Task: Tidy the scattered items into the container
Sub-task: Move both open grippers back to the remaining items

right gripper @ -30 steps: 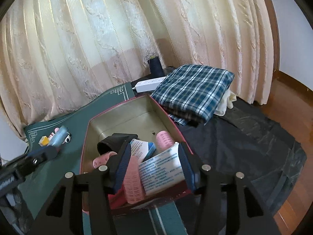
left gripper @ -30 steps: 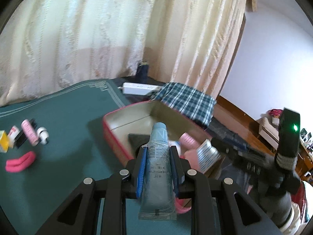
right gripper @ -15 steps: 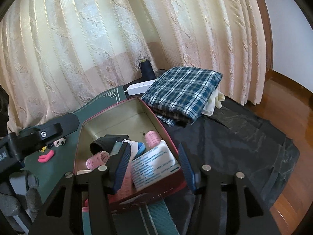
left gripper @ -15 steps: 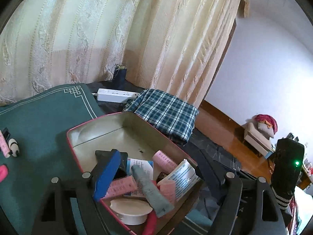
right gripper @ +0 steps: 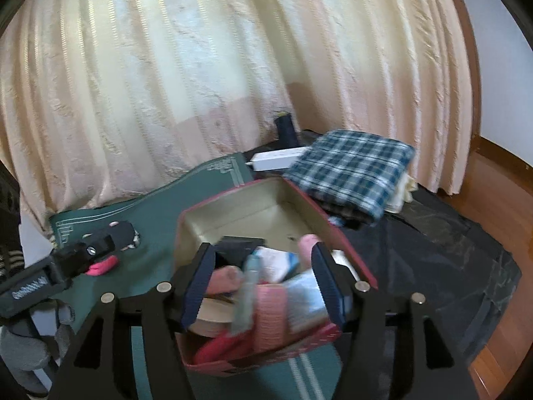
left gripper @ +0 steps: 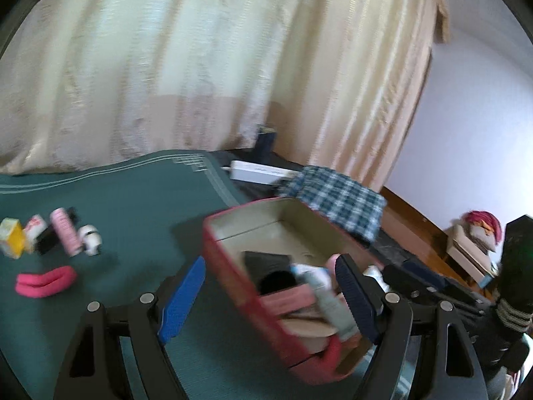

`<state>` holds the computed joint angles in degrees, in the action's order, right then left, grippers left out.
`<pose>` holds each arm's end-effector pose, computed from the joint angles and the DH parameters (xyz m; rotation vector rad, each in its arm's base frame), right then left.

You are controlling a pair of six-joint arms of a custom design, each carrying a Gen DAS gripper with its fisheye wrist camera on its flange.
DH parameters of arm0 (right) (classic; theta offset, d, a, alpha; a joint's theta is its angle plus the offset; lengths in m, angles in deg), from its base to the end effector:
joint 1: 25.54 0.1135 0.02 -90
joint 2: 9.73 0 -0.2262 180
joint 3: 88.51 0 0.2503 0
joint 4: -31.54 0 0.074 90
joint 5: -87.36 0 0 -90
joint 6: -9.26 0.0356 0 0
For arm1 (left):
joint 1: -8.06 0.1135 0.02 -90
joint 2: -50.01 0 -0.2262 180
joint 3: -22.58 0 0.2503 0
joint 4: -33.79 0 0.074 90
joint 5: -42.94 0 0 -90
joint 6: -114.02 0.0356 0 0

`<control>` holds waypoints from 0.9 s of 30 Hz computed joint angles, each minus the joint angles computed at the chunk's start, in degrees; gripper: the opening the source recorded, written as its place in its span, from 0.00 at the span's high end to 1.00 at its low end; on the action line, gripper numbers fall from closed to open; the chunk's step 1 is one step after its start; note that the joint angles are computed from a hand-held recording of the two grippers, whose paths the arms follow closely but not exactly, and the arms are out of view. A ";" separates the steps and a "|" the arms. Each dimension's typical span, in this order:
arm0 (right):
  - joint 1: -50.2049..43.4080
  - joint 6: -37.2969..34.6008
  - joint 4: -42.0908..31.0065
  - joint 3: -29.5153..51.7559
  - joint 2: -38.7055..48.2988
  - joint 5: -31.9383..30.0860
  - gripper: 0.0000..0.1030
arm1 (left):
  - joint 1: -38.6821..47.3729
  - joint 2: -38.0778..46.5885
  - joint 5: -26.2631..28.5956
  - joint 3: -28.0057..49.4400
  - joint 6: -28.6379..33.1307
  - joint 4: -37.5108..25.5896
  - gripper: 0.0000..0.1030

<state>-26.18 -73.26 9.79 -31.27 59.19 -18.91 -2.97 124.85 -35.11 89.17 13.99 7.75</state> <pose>0.2741 0.0069 0.2143 -0.0127 2.1513 0.3749 0.2915 -0.0643 0.2346 0.1399 2.1828 -0.4357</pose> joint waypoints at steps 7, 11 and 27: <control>11.03 1.22 0.45 1.68 1.89 4.99 0.37 | 11.93 -4.87 4.67 -5.20 2.24 -1.71 0.20; 17.22 1.72 0.79 2.73 3.51 8.01 0.36 | 20.08 -6.08 8.15 -7.47 4.73 -2.69 0.20; 34.48 3.76 -0.01 17.59 23.88 14.06 0.36 | 46.61 2.50 19.01 -4.83 17.23 -5.73 0.20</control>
